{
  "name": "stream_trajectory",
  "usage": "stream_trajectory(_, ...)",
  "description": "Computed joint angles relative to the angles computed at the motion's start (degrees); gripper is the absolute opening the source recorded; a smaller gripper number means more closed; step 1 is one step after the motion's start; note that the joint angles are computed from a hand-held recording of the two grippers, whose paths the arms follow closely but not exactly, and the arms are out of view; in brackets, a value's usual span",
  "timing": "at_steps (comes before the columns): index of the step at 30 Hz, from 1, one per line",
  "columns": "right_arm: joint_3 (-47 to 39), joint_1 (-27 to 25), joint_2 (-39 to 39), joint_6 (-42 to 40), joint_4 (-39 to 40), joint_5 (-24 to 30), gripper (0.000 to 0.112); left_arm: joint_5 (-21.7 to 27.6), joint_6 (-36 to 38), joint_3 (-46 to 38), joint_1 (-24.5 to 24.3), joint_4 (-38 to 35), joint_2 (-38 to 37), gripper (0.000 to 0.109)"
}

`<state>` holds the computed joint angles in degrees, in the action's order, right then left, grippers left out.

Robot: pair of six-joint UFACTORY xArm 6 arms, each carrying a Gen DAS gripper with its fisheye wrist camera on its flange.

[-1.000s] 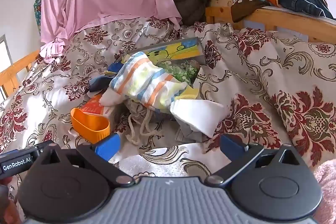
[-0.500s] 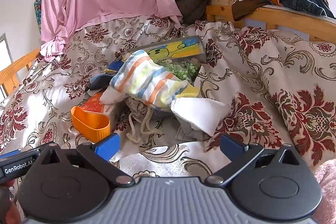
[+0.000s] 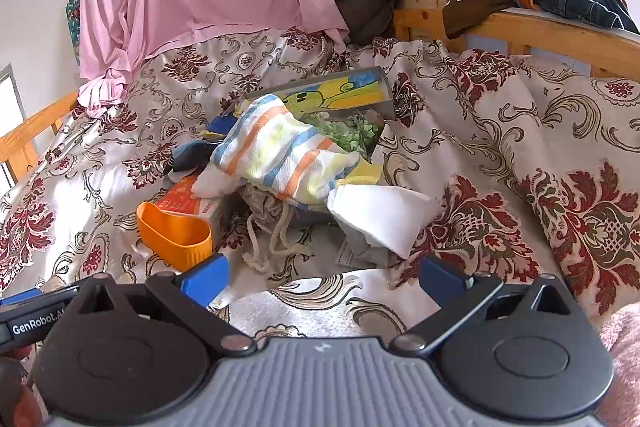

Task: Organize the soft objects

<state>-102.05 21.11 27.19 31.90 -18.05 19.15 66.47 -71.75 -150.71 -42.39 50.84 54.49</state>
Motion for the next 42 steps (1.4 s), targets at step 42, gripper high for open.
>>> stream_trajectory(42, -0.1, 0.0, 0.2, 0.0, 0.3, 0.1, 0.103, -1.9, -2.7, 7.6, 0.2, 0.6, -4.0, 0.102)
